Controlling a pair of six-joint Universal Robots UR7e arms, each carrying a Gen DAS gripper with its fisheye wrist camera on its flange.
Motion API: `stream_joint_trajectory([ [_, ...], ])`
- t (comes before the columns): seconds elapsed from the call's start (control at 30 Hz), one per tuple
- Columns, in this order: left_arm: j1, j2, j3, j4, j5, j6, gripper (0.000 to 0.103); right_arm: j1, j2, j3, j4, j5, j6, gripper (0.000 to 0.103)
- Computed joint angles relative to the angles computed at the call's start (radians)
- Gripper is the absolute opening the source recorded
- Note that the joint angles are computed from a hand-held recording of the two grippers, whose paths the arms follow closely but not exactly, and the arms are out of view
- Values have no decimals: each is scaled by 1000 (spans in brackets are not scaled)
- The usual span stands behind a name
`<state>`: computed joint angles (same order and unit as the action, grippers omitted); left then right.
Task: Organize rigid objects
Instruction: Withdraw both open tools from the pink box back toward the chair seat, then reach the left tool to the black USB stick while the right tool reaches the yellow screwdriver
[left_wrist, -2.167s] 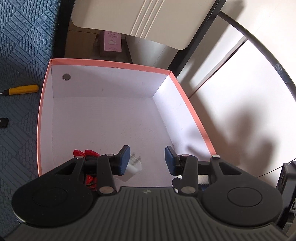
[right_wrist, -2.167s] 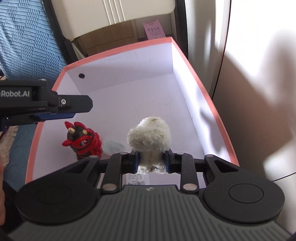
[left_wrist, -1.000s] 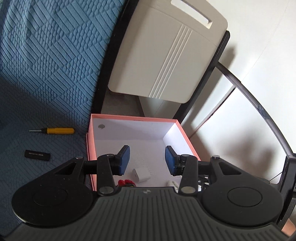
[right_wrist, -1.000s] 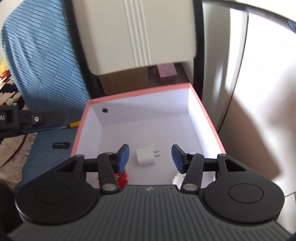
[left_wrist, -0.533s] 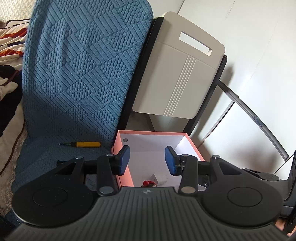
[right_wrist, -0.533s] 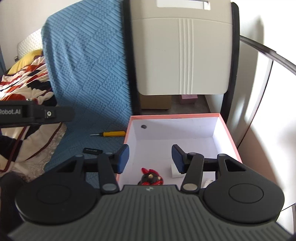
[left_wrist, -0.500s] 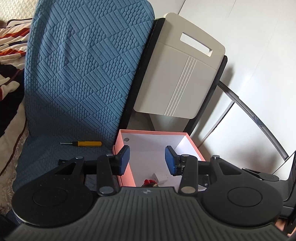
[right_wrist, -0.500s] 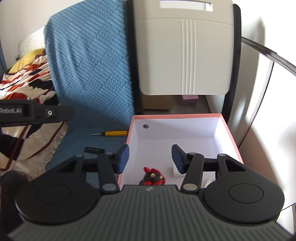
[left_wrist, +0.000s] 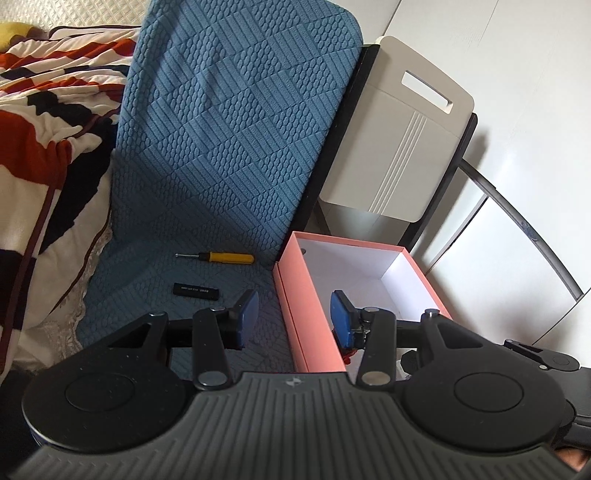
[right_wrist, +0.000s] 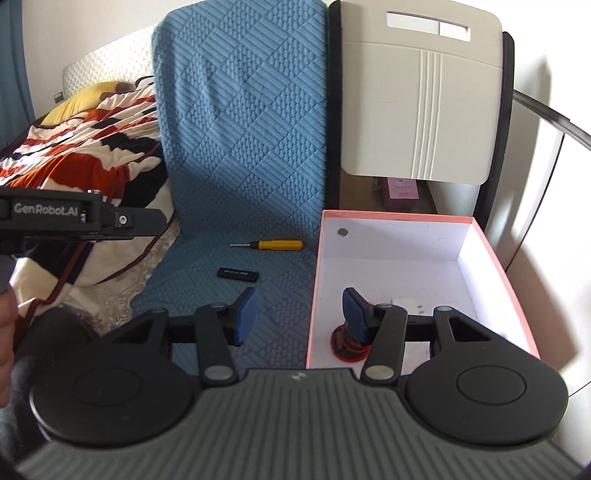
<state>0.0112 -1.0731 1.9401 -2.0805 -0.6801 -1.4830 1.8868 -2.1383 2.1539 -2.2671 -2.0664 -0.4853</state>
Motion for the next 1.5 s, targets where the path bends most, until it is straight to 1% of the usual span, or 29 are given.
stream_joint_trajectory([
  [0.13, -25, -39, 51, 21, -22, -56, 49, 41, -26, 43, 12, -29, 24, 54],
  [0.27, -47, -68, 100, 28, -38, -101, 49, 66, -58, 93, 19, -44, 51, 54],
  [0.47, -68, -98, 173, 17, -53, -154, 49, 72, -94, 162, 8, -39, 97, 54],
  [0.6, -63, -102, 214, 1, -47, -171, 49, 60, -121, 218, -29, -20, 74, 54],
  [0.7, -46, -101, 244, -40, -51, -167, 49, 39, -132, 249, -52, -8, 47, 54],
  [0.83, -13, -95, 283, -117, -31, -135, 49, -6, -129, 281, -101, 15, 3, 54],
  [1.0, 43, -69, 334, -242, -15, -99, 49, -64, -68, 298, -198, 47, -18, 53],
  [1.1, 78, -51, 362, -341, -14, -54, 49, -91, -18, 314, -287, 66, -56, 54],
  [1.2, 112, -36, 364, -380, -10, -34, 49, -113, 39, 329, -353, 71, -85, 53],
  [1.33, 171, -16, 365, -512, -22, 60, 49, -156, 99, 344, -415, 117, -113, 53],
  [1.47, 231, 10, 346, -601, -28, 152, 49, -168, 185, 331, -480, 119, -115, 53],
  [1.5, 249, 17, 342, -636, -32, 194, 49, -170, 205, 325, -496, 122, -120, 53],
])
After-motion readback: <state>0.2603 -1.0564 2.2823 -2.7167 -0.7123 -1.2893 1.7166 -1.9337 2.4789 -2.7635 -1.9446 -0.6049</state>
